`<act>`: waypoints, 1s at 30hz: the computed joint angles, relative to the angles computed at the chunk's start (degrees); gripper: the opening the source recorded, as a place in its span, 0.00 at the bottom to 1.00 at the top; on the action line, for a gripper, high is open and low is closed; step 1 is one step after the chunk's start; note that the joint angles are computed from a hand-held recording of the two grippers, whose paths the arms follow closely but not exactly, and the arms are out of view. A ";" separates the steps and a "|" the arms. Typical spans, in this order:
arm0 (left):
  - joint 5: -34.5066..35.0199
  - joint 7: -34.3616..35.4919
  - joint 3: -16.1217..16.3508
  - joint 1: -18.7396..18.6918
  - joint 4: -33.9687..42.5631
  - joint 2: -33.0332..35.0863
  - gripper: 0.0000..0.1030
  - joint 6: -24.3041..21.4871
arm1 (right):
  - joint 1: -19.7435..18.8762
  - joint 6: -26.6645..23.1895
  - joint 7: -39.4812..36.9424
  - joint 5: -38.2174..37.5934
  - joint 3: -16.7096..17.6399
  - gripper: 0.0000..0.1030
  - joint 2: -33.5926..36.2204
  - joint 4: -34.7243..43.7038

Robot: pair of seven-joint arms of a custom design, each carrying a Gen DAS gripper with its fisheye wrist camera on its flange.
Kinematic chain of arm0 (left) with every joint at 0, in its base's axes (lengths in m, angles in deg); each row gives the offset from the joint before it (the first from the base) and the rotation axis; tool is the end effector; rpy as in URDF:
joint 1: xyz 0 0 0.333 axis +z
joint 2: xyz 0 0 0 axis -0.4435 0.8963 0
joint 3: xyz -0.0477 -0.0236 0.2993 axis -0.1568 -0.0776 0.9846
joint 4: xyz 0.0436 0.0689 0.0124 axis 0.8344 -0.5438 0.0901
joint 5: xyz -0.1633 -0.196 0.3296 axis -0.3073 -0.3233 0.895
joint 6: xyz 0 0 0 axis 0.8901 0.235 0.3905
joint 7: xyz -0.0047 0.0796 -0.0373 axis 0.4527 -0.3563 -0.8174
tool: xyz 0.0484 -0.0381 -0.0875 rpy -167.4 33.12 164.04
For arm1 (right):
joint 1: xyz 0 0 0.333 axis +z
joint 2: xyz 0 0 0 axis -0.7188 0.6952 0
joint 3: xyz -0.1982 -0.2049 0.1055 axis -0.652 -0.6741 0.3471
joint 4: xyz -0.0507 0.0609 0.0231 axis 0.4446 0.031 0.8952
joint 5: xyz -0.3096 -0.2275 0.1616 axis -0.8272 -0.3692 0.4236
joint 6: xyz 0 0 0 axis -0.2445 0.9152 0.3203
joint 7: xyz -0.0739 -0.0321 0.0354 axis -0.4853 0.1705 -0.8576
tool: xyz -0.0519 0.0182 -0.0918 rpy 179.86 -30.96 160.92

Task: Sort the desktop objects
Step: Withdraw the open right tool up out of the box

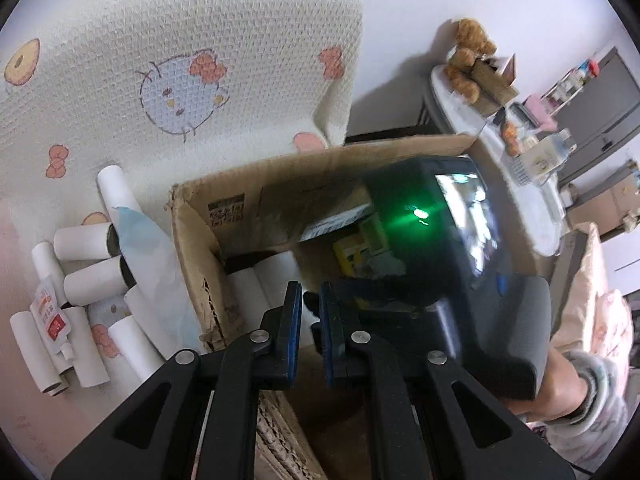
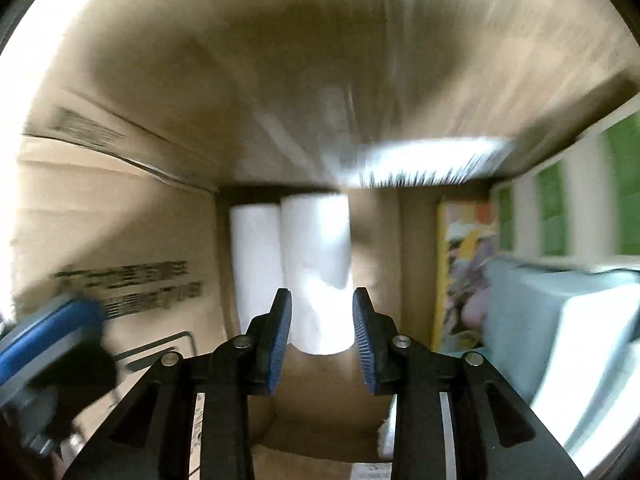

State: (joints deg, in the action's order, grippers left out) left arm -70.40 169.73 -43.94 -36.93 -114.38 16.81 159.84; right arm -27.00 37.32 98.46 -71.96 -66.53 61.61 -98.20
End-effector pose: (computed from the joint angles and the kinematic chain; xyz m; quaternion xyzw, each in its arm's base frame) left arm 0.5883 -0.2699 0.5336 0.4568 -0.8609 0.2192 0.0463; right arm 0.5077 0.2439 0.4964 -0.5356 0.8334 0.0184 0.1351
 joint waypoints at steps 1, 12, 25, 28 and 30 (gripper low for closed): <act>0.23 -0.29 0.04 -0.03 0.13 -0.08 0.08 0.09 | 0.11 0.06 0.39 -1.26 0.06 0.26 -0.70 -0.24; 1.62 0.68 -0.13 -0.73 -3.17 -2.58 0.08 5.97 | 0.82 -0.19 0.73 -2.15 1.98 0.26 -6.44 -1.86; -6.23 5.35 0.91 -0.21 -8.57 -5.44 0.08 12.10 | 2.29 -6.97 -0.07 -8.71 2.88 0.27 -3.67 5.45; -9.28 6.88 1.46 0.17 -10.71 -7.84 0.08 13.16 | 2.79 -8.39 -0.13 -11.71 3.54 0.27 -3.01 7.73; -11.76 8.95 2.02 0.20 -12.82 -10.20 0.08 14.95 | 3.32 -9.65 -0.57 -14.14 4.15 0.27 -2.24 9.95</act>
State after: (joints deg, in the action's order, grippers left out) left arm -82.16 178.68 -41.92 -36.73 -127.20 6.61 174.79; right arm -23.68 27.67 97.88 -86.09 -62.38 59.37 -88.25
